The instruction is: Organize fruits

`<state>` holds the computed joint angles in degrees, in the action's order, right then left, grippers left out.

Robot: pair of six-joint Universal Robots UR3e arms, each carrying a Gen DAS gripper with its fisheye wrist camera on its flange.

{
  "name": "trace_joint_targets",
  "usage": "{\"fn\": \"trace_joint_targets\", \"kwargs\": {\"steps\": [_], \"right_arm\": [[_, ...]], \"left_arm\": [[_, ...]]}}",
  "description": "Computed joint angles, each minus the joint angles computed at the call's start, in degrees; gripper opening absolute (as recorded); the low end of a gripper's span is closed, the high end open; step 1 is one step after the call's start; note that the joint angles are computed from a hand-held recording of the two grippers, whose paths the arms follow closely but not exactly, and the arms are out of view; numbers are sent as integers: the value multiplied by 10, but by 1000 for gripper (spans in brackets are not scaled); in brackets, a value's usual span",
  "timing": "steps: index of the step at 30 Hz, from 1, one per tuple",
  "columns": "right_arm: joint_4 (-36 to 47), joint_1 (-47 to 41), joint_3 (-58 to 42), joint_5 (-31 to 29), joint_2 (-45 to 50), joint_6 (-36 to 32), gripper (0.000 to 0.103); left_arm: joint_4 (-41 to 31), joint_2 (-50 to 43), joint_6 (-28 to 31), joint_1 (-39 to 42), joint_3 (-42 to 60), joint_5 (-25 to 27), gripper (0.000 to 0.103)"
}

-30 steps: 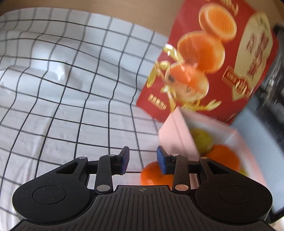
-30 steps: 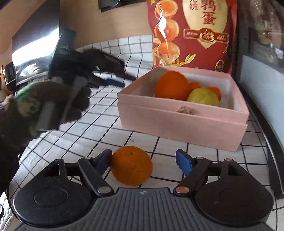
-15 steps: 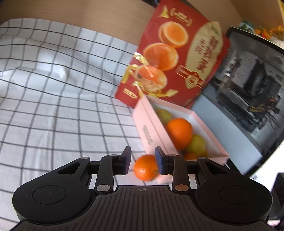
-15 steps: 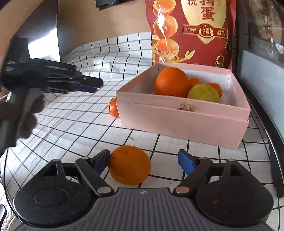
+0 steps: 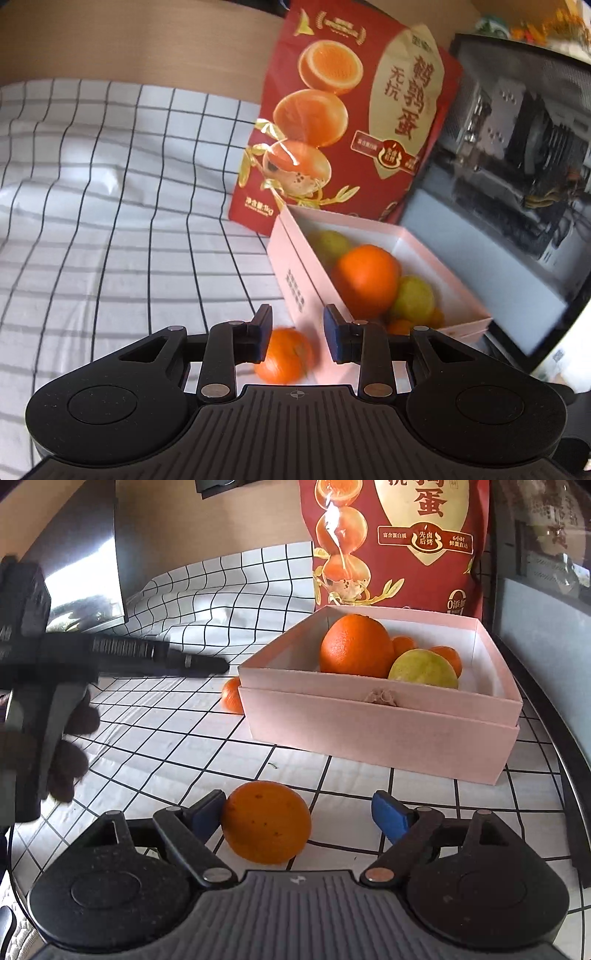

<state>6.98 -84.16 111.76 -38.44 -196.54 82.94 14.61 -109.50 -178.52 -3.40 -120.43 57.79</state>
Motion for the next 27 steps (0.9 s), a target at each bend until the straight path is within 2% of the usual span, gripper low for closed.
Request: {"fn": "trace_joint_targets", "kwargs": {"steps": [2, 4, 6, 8, 10, 12, 15, 21, 25, 27], "right_arm": [[-6, 4, 2, 3, -3, 7, 86], [-17, 10, 7, 8, -8, 20, 86], [-27, 15, 12, 12, -12, 31, 86], [-25, 14, 11, 11, -10, 28, 86], [-7, 3, 2, 3, -2, 7, 86], [8, -7, -4, -5, 4, -9, 86], [6, -5, -2, -3, 2, -5, 86], [1, -2, 0, -1, -1, 1, 87], [-4, 0, 3, 2, -2, 5, 87], [-7, 3, 4, 2, -2, 10, 87]], "left_arm": [[-41, -5, 35, -15, 26, 19, 34], [-74, -7, 65, -11, 30, 4, 34], [-77, -10, 81, -12, 28, 8, 34], [-68, -14, 91, -21, 30, 37, 34], [-74, -23, 97, -25, 43, 51, 47], [-120, -31, 106, -23, 71, 42, 56], [-183, -43, 109, -22, 108, 28, 61], [-139, -58, 73, -18, 102, 20, 59], [-101, -68, 55, 17, 65, -51, 49], [-70, -71, 43, 29, 42, -68, 49]]}}
